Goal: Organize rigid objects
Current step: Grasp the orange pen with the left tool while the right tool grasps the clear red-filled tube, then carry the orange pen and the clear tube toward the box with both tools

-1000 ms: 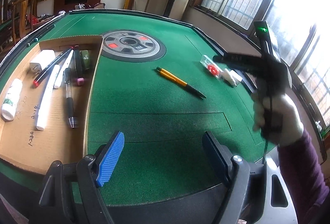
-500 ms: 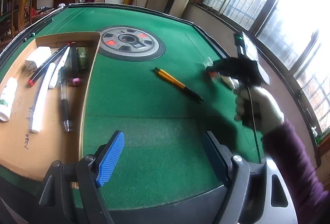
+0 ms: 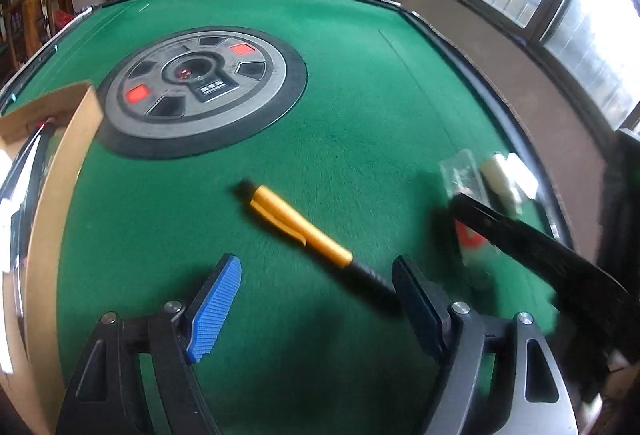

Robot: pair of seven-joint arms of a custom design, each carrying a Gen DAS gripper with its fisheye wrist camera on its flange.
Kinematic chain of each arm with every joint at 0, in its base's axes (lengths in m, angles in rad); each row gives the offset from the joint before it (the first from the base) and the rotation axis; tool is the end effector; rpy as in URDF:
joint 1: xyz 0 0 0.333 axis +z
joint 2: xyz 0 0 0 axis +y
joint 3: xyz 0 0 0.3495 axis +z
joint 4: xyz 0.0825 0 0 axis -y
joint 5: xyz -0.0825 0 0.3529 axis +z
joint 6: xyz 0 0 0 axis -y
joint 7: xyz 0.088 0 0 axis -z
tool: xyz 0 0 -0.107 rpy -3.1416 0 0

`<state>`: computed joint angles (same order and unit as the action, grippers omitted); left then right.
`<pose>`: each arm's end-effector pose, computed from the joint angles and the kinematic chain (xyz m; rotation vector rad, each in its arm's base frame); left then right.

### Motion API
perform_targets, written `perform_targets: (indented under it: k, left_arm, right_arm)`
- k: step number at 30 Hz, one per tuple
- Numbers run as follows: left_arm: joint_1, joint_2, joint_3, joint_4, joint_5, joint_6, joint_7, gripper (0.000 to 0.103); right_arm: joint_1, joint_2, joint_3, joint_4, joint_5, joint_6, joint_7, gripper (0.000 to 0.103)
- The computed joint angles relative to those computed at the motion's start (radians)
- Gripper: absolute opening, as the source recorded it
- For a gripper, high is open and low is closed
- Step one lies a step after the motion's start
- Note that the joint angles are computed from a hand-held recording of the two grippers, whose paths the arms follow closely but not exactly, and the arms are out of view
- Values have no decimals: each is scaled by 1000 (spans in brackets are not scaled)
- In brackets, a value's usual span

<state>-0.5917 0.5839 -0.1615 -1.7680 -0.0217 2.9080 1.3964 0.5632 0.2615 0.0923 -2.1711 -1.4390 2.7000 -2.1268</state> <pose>0.5259 -0.4640 0.3488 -1.4862 2.5259 -0.8460 0.4194 0.3625 0.3375 -1.0649 2.1872 -0.4074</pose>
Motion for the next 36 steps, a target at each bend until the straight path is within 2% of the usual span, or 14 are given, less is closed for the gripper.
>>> perform_targets:
  k: [2, 3, 4, 6, 7, 12, 17, 22, 24, 25, 26, 29, 32, 36]
  left_arm:
    - [-71, 9, 78, 3, 65, 31, -29, 81]
    - [-94, 12, 104, 7, 99, 26, -25, 70]
    - [-90, 6, 106, -11, 144, 54, -35, 38]
    - [-31, -14, 38, -53, 78, 85, 75, 15]
    - [-22, -35, 38, -78, 96, 79, 62, 11]
    - [82, -88, -63, -178, 8, 92, 164, 10]
    - [-16, -64, 31, -147, 22, 124, 139, 11]
    - [-118, -41, 132, -146, 66, 209, 123, 35]
    - [-87, -41, 99, -146, 48, 206, 146, 33]
    - [-75, -47, 88, -152, 40, 205, 157, 12]
    - [-43, -54, 58, -161, 39, 199, 162, 7]
    - [135, -55, -132, -166, -67, 162, 258, 7]
    - [250, -80, -253, -219, -158, 200, 327, 7]
    - [444, -110, -467, -300, -270, 256, 437, 7]
  right_arm:
    - [3, 2, 4, 5, 26, -13, -36, 13]
    - [5, 3, 3, 7, 28, -13, -40, 13]
    - [5, 3, 1, 6, 22, -8, -31, 13]
    - [4, 2, -4, 2, -4, 6, 2, 13]
    - [4, 1, -5, 1, -14, 10, 17, 13]
    - [-1, -2, 0, -4, -12, 11, 19, 14]
    - [-1, -1, 1, -2, -15, 9, 22, 14]
    - [-1, 1, 1, 0, -18, 7, 26, 14]
    - [-1, 2, 1, 1, -19, 6, 26, 14]
    - [-1, 3, 1, 2, -18, 5, 22, 14]
    - [0, 4, 1, 4, -18, 3, 20, 14]
    - [0, 6, 0, 6, -20, 2, 18, 14]
    - [0, 7, -1, 5, -27, 3, 26, 14]
    - [-1, 7, 0, 6, -28, 2, 26, 14]
